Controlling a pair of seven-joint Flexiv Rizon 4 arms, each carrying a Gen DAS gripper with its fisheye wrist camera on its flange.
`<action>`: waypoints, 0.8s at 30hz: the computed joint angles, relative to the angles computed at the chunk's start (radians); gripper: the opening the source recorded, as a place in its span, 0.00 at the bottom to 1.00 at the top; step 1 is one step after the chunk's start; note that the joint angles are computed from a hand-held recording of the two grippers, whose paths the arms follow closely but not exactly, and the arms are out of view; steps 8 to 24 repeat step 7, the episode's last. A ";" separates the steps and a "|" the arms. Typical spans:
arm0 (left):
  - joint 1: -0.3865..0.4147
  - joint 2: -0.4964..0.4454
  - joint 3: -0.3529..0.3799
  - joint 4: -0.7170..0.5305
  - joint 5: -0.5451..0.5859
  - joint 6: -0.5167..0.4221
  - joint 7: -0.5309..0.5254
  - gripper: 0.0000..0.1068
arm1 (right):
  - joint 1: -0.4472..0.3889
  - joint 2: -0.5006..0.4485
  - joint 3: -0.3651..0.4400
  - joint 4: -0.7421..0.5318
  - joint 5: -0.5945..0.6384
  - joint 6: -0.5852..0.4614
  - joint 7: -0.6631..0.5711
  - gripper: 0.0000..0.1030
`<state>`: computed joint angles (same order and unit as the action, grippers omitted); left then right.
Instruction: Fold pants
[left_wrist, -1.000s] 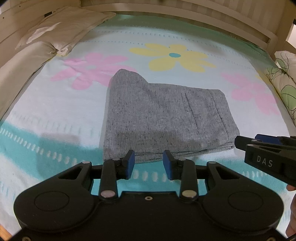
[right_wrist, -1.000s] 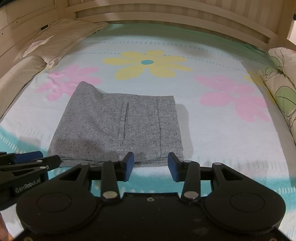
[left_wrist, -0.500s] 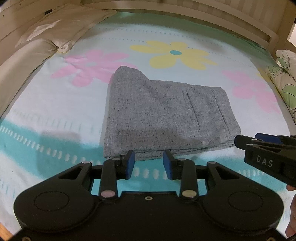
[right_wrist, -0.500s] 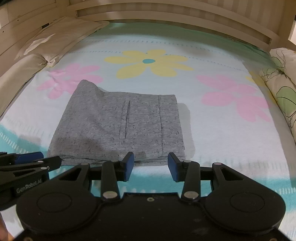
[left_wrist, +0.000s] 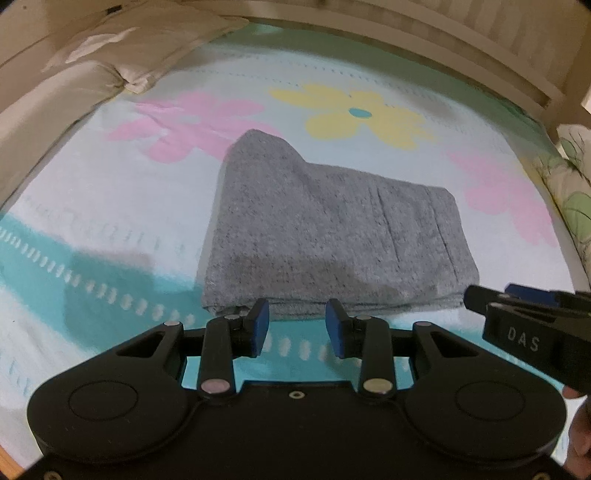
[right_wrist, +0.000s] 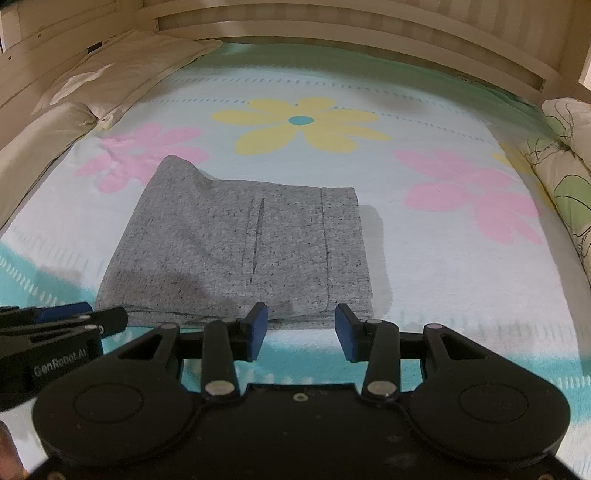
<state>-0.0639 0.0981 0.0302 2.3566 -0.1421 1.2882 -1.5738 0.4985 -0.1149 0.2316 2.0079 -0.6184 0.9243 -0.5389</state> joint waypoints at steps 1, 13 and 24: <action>0.002 -0.002 0.000 0.001 0.005 0.010 -0.004 0.42 | 0.000 0.000 0.000 0.000 0.000 -0.001 -0.001 0.42; 0.004 -0.008 0.001 -0.008 0.002 -0.007 0.003 0.42 | 0.002 -0.002 0.000 0.000 -0.002 -0.001 -0.005 0.42; 0.004 -0.008 0.001 -0.008 0.002 -0.007 0.003 0.42 | 0.002 -0.002 0.000 0.000 -0.002 -0.001 -0.005 0.42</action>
